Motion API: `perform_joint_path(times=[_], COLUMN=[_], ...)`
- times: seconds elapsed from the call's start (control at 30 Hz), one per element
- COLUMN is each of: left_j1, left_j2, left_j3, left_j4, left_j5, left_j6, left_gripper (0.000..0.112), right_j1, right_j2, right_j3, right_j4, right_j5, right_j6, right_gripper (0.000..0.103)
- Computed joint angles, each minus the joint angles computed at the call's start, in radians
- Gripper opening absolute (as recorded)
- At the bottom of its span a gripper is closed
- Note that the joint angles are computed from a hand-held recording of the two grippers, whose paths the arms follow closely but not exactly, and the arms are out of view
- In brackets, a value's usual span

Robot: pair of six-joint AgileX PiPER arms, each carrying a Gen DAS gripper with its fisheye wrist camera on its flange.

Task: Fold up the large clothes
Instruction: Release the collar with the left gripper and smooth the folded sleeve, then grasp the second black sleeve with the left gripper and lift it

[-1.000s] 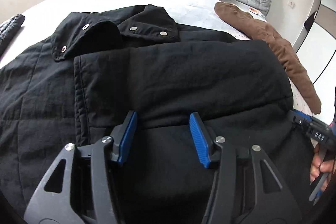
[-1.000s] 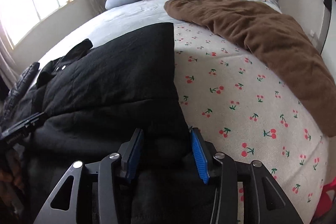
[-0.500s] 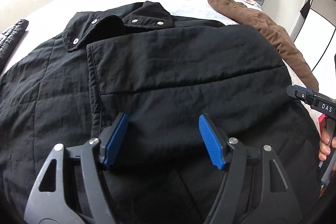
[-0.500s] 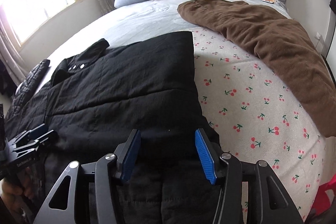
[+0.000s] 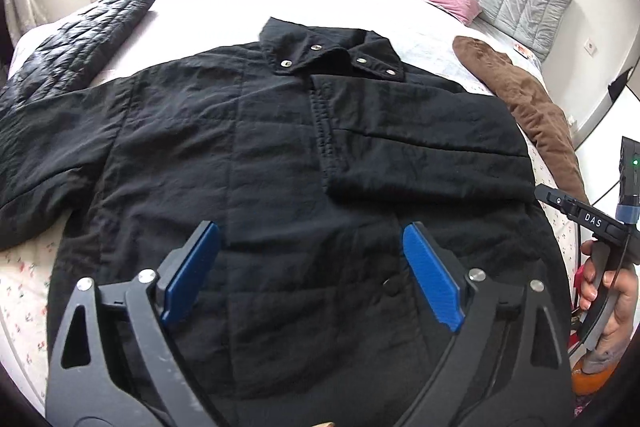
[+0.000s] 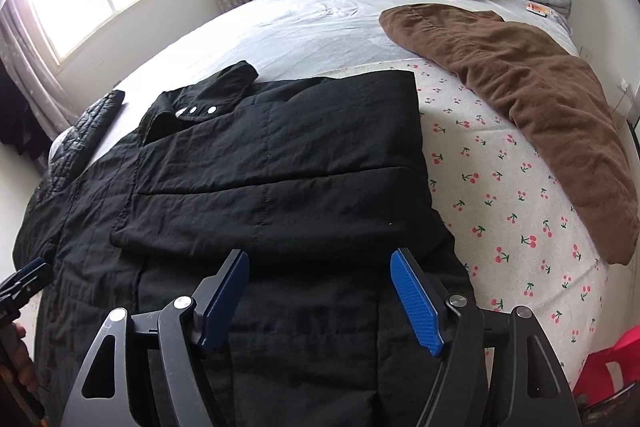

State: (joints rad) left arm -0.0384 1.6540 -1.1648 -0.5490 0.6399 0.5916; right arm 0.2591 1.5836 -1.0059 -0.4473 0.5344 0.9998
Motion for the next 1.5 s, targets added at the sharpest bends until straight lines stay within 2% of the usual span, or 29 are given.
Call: perform_joint_path(times=[0.2, 0.4, 0.5, 0.67, 0.83, 1.0, 1.23, 1.33, 1.4, 1.43, 1.47, 1.5], left_j1=[0.184, 0.407, 0.508, 0.660, 0.759, 0.848, 0.901, 0.918, 0.928, 0.929, 0.930, 0.932], left_j2=[-0.028, 0.053, 0.101, 0.243, 0.382, 0.557, 0.702, 0.756, 0.776, 0.766, 0.756, 0.727], left_j3=[0.015, -0.126, -0.179, -0.296, -0.362, -0.490, -0.620, -0.665, -0.688, -0.691, -0.689, -0.664], left_j4=[0.007, -0.096, -0.140, -0.232, -0.363, -0.490, -0.582, -0.639, -0.683, -0.669, -0.677, -0.703], left_j5=[0.029, 0.201, 0.213, 0.298, 0.270, 0.327, 0.277, 0.253, 0.269, 0.253, 0.255, 0.249], left_j6=[-0.007, 0.033, 0.053, 0.083, 0.135, 0.092, 0.006, -0.005, 0.015, 0.011, 0.027, 0.069], left_gripper=[0.097, 0.097, 0.097, 0.097, 0.097, 0.097, 0.096, 0.071, 0.028, 0.016, 0.010, 0.009], right_j1=[0.066, 0.139, 0.157, 0.199, 0.220, 0.237, 0.242, 0.249, 0.253, 0.254, 0.254, 0.253], right_j2=[0.024, 0.055, 0.060, 0.077, 0.107, 0.115, 0.136, 0.140, 0.142, 0.141, 0.139, 0.136], right_j3=[-0.051, -0.101, -0.116, -0.136, -0.156, -0.164, -0.176, -0.177, -0.179, -0.179, -0.179, -0.178], right_j4=[-0.009, -0.065, -0.032, -0.072, -0.048, -0.072, -0.039, -0.038, -0.040, -0.044, -0.046, -0.046], right_j5=[0.041, 0.079, 0.063, 0.073, 0.085, 0.086, 0.083, 0.083, 0.085, 0.085, 0.085, 0.084], right_j6=[0.027, 0.101, 0.069, 0.114, 0.091, 0.100, 0.069, 0.068, 0.065, 0.067, 0.068, 0.068], right_gripper=[0.075, 0.076, 0.076, 0.076, 0.076, 0.076, 0.076, 0.077, 0.077, 0.076, 0.076, 0.076])
